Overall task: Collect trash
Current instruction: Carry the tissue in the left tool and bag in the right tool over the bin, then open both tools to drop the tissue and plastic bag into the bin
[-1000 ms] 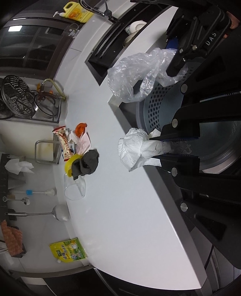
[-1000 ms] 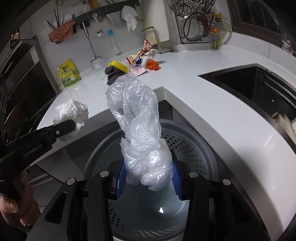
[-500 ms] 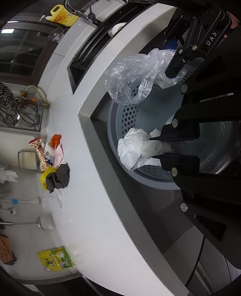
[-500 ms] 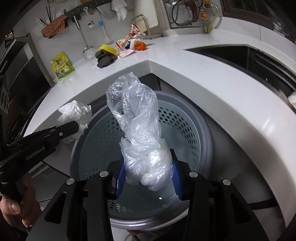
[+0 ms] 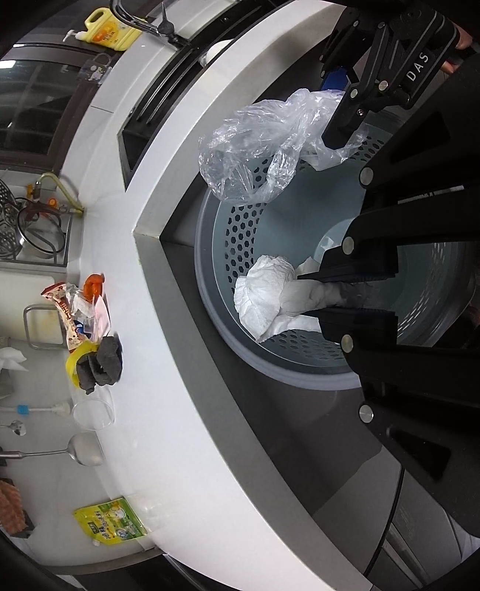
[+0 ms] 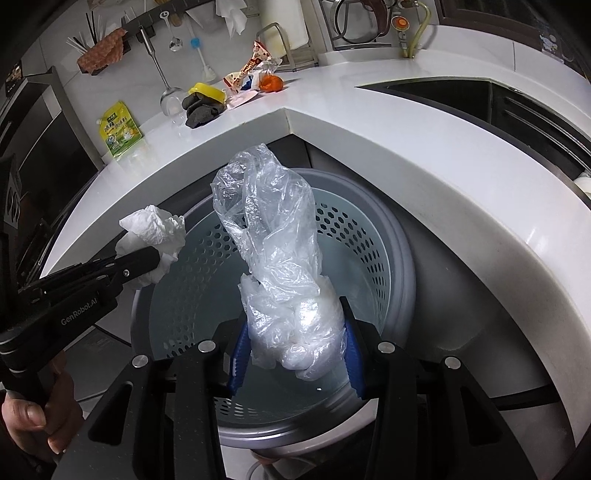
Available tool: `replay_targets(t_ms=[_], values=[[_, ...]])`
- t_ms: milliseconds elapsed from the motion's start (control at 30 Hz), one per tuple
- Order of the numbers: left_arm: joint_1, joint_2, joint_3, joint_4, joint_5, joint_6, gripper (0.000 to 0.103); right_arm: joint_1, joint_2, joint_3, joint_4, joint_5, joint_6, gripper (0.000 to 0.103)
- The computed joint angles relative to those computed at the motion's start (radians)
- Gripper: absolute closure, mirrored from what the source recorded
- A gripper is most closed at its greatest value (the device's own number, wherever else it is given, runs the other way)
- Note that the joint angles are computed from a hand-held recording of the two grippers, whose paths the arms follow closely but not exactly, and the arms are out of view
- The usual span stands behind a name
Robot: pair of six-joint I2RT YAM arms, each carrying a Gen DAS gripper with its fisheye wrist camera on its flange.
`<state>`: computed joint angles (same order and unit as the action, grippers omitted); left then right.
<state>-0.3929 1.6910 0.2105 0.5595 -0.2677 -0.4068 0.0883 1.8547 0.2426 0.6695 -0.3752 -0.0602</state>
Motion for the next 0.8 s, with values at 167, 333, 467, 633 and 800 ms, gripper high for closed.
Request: replay_targets(t_ms=[167,333,467,633,800], values=[[0.012,0.011,0.019,-0.024,0.011,0.004,0.091,0.004,0.012,0.008,-0.002,0.007,0.004,0.061],[0.021,0.001,0.026,-0.041,0.01,0.007,0.088,0.007,0.013,0.018,-0.016,0.014,0.007,0.06],[0.022,-0.019,0.023,-0.057,0.005,0.008,0.087,0.004,0.001,0.014,-0.019,0.019,0.006,0.055],[0.022,-0.045,0.019,-0.072,-0.003,0.013,0.07,-0.01,-0.014,0.01,-0.021,0.02,0.001,0.04],[0.023,-0.09,-0.006,-0.07,-0.023,0.012,0.045,-0.021,-0.031,-0.004,-0.009,0.021,-0.002,0.032]])
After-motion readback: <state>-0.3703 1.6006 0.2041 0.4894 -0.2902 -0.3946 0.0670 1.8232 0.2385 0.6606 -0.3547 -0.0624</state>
